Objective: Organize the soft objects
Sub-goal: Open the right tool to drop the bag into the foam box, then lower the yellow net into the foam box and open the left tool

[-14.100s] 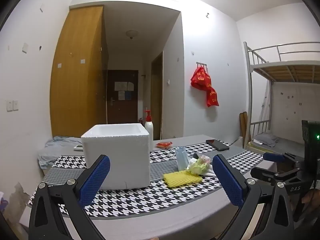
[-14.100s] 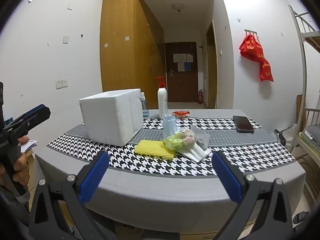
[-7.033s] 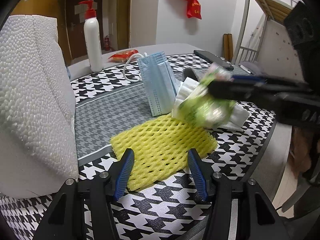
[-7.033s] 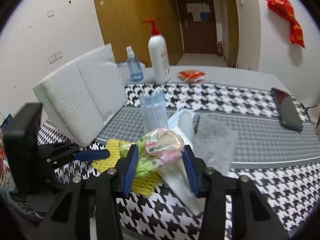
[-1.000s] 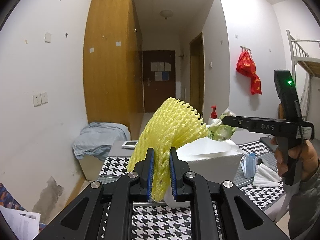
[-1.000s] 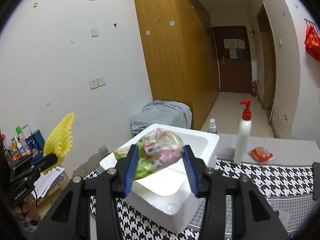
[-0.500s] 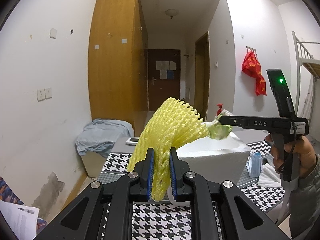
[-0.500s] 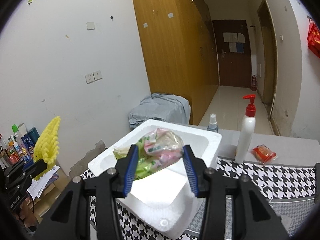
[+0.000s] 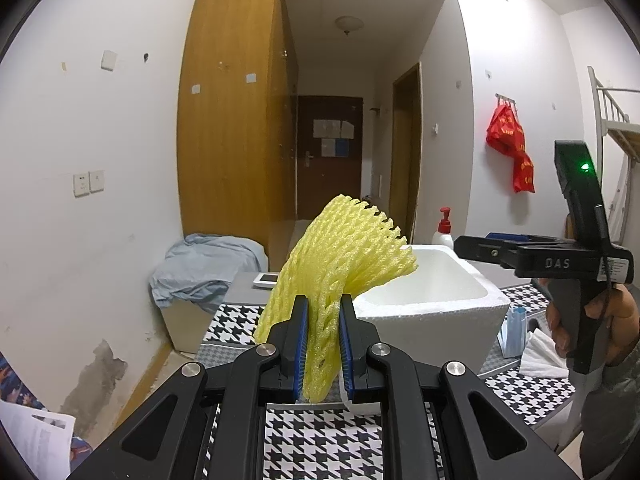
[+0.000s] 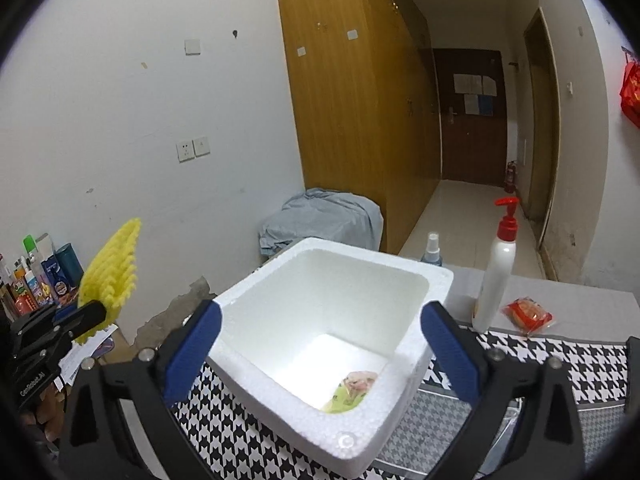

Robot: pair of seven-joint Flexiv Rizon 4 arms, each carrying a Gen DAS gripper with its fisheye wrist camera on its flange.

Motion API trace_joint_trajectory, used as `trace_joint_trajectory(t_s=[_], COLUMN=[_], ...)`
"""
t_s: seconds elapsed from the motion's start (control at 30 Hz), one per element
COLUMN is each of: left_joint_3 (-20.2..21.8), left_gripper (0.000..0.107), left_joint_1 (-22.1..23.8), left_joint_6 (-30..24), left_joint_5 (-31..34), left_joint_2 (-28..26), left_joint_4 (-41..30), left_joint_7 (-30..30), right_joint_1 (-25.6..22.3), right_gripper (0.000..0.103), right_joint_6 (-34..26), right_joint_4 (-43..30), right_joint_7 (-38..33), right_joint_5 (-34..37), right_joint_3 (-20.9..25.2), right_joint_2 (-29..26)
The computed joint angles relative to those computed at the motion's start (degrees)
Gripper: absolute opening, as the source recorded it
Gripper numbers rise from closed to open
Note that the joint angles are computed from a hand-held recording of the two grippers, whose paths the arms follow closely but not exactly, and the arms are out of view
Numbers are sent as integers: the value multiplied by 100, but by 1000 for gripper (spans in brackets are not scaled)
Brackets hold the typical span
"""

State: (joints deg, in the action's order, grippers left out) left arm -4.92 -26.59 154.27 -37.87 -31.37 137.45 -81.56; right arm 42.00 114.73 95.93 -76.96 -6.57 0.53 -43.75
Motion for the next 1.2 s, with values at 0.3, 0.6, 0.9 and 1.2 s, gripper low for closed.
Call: trace_joint_trajectory(t_s=[0.3,0.6,0.9,1.2], left_joint_3=[21,20,24,47], left_gripper=[16,16,16,16], left_joint_1=[112,176,362,410], left_joint_6=[-142,-457,-882,-1318], left_joint_5=[243,435,891,1134], left_joint_2=[22,26,51,11], left_joint_4=[-137,-353,-596,-933], left_joint_7=[71,218,187,248], right_joint_1=[19,-8,261,390], right_gripper=[103,103,103,103], right_joint_6=[216,431,523,762], right_joint_4=[187,424,670,1000], right_joint_7=[-13,-128,-426,-791], right_joint_5=[271,462,970,1374], right_joint_3=[-56,-25,-281,-336], right_joint_2=[101,234,389,541])
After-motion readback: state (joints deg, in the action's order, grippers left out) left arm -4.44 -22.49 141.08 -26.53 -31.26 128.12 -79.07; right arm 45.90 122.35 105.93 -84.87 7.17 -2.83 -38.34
